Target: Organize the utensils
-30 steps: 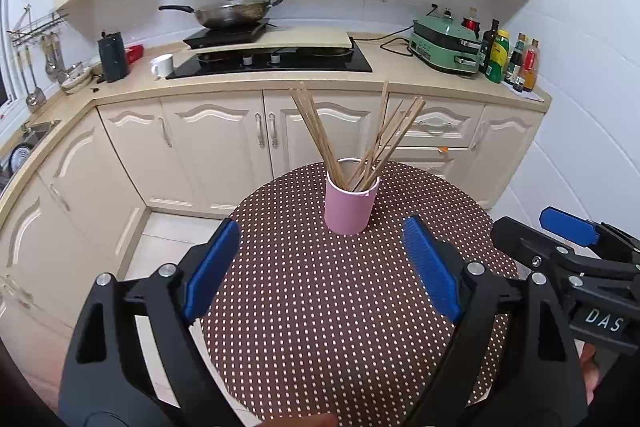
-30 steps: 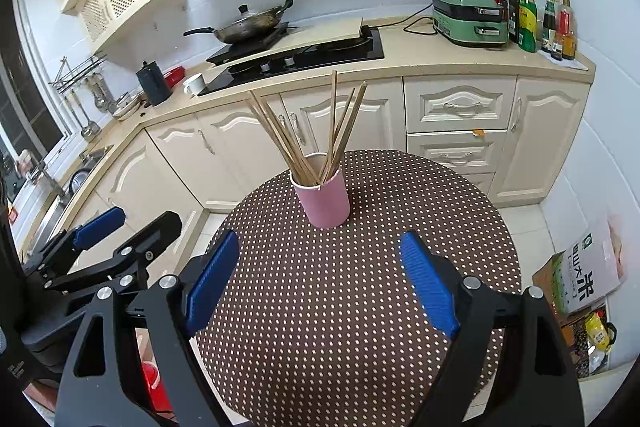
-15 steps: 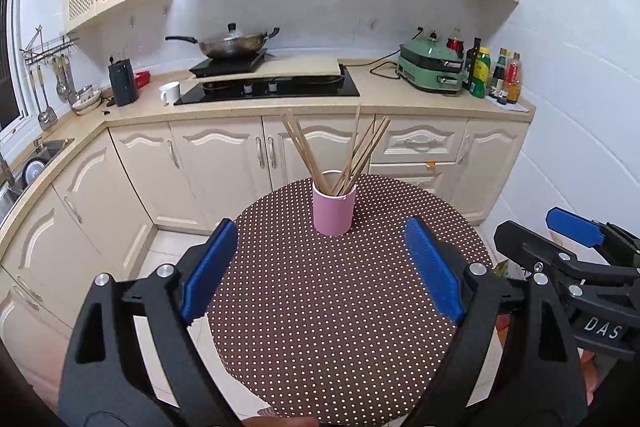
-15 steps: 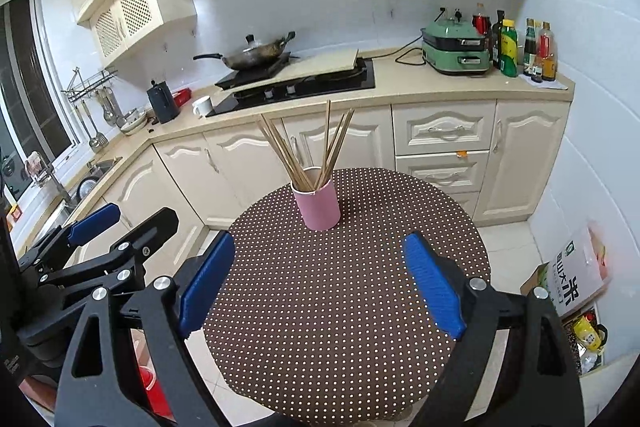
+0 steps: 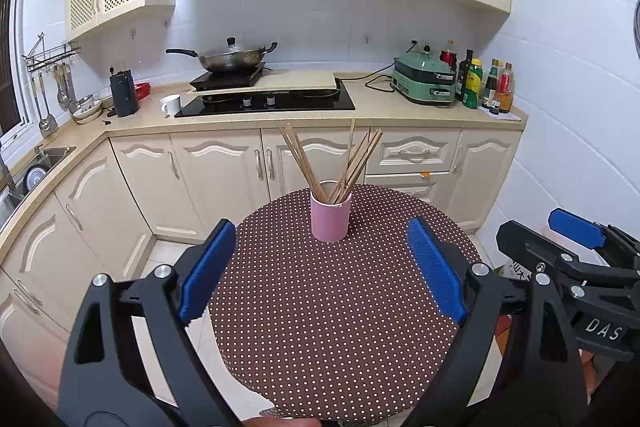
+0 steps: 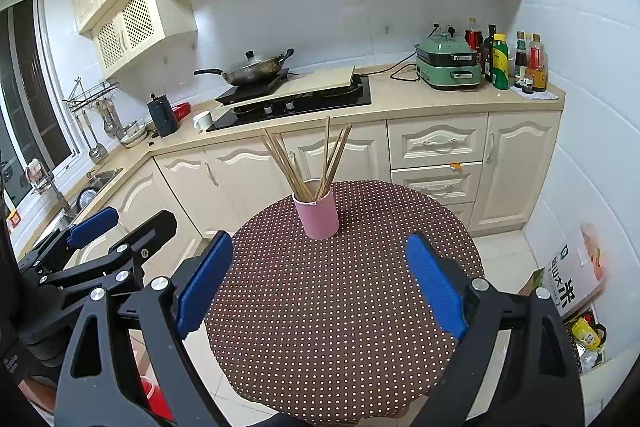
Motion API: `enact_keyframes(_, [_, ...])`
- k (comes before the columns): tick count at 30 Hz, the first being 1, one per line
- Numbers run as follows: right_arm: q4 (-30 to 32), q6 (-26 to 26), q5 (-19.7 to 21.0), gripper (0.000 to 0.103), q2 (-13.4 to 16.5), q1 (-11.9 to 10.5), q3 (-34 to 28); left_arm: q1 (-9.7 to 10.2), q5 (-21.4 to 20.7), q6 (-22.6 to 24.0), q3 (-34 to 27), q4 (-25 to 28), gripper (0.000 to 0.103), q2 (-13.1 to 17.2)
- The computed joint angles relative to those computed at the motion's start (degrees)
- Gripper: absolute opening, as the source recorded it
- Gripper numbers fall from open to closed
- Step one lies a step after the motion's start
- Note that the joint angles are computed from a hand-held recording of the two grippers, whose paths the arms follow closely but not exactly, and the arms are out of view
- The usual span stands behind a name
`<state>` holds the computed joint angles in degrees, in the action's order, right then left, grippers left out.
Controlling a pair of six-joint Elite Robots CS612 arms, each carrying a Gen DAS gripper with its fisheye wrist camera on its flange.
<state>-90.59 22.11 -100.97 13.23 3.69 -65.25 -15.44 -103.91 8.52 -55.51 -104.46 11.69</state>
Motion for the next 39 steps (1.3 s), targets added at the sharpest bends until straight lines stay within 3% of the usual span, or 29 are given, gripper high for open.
enact_keyframes(39, [3.46,0.74,-0.34,0.086,0.49,0.33,-2.73,-0.21,0.71,-0.75,-5.06,4.05,0.086,1.78])
